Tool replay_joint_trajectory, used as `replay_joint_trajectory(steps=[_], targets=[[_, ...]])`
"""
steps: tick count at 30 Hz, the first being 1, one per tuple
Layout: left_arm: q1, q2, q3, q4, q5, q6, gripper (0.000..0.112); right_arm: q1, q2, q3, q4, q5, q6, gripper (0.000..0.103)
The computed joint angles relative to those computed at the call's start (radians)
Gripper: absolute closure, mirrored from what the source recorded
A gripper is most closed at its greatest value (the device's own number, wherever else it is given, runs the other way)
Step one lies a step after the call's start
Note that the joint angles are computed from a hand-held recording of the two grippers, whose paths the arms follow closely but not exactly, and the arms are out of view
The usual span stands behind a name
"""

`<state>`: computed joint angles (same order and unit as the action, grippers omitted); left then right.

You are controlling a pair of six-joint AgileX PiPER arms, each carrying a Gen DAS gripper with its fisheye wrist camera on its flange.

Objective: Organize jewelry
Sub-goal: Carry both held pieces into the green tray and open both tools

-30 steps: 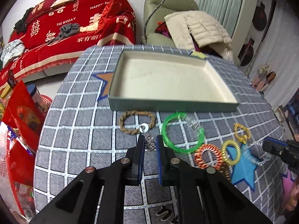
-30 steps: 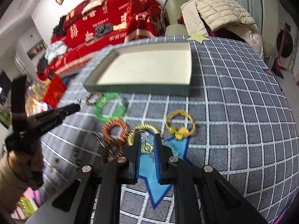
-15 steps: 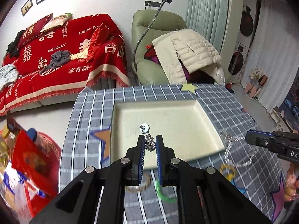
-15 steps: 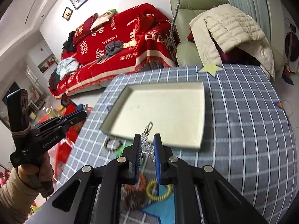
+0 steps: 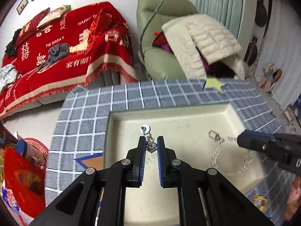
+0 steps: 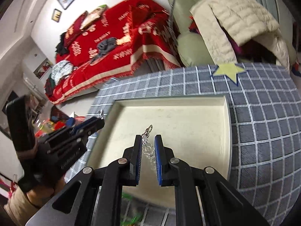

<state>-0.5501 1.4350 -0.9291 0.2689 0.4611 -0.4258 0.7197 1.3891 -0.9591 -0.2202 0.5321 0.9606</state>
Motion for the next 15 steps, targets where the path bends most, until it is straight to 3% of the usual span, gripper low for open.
replay_joint_trajectory(steps=[8, 15], targets=[[-0.022, 0.137, 0.019, 0.142, -0.049, -0.151, 0.079, -0.114, 0.056, 0.135, 0.01, -0.102, -0.002, 0.089], [-0.093, 0.177, 0.011, 0.382, 0.014, -0.381, 0.079, -0.065, 0.089, 0.118, -0.181, -0.017, 0.156, 0.087]])
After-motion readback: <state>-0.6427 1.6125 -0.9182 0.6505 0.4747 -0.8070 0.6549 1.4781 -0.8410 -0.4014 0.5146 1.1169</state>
